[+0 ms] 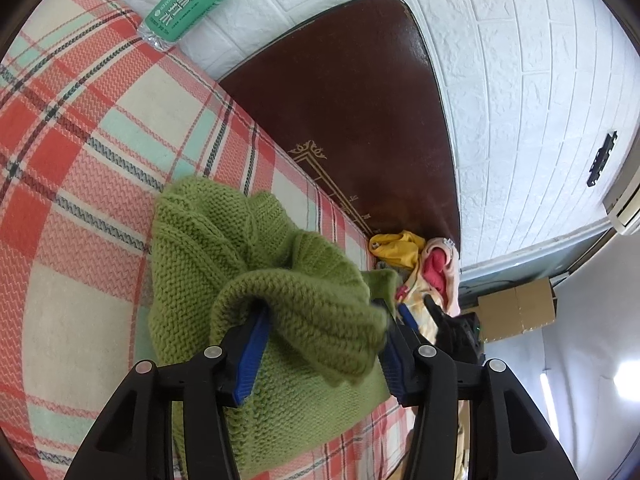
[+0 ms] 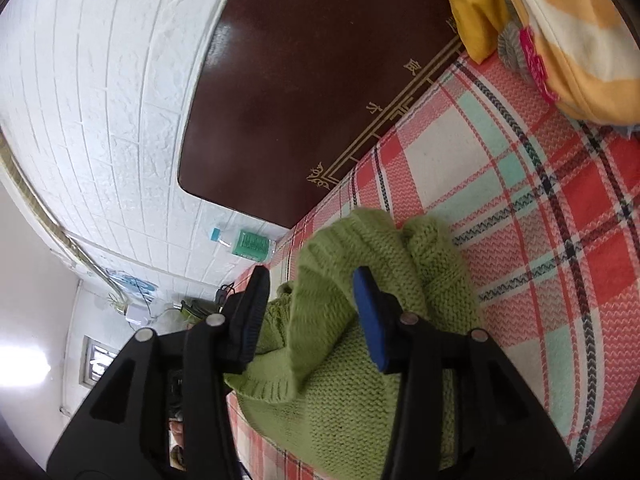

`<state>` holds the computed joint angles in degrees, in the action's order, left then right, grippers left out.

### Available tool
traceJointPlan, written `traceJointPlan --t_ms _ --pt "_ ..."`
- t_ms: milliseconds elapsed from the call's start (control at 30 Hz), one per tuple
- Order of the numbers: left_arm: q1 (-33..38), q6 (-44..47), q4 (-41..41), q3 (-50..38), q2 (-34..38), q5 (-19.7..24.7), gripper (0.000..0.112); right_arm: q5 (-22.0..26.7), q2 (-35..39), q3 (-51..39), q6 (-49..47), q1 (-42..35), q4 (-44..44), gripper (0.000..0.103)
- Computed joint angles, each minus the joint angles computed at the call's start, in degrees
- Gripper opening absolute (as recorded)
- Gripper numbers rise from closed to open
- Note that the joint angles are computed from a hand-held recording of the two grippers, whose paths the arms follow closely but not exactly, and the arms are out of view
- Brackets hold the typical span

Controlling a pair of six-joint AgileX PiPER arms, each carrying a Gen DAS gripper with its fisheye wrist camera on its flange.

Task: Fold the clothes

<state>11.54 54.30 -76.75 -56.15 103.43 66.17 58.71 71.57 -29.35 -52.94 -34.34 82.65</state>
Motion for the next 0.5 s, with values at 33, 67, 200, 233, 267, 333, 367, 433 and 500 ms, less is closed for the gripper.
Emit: traceJointPlan --t_ms 33,67,200,233,267,333,367,433,500 --pt "0.15 0.26 -0.28 0.3 -0.36 -0.65 0.051 -0.67 -2.17 -0.13 0.02 0.5 -1.73 0.046" --pt "0.5 0.8 -0.56 0.78 -0.91 -1.31 0.051 -1.23 -4.54 -0.32 -0.07 1.57 -3.96 0.046" --pt "2.48 6.42 -1.17 3.85 -4.78 -1.53 0.051 -8.64 -11.45 -1.69 4.78 13.6 -15.92 0.046" --pt "2.37 8.13 -0.5 4.67 -6.46 -2.03 0.051 -12.11 -12.12 -2.19 7.24 18.44 -19.48 0.046" --pt "2.25 9.78 0.19 5.44 -8.15 -2.52 0.051 -15.14 -12.24 -2.56 9.47 22.87 -22.54 0.046" --pt "0.82 12.26 2.16 6.75 -11.48 -3.57 0.051 -18.95 -10.45 -3.36 11.32 28.6 -25.11 0.046" --pt "-0.16 13.11 3.11 7.19 -12.85 -4.28 0.053 -20.87 -8.67 -3.97 11.87 30.87 -25.52 0.046" --pt "-2.86 13.64 4.9 7.32 -14.35 -6.11 0.06 -23.9 -4.66 -5.47 12.44 33.97 -25.83 0.046" --pt "-5.6 12.99 6.61 7.23 -14.66 -9.85 0.061 -25.81 -0.86 -6.88 12.79 35.02 -25.84 0.046"
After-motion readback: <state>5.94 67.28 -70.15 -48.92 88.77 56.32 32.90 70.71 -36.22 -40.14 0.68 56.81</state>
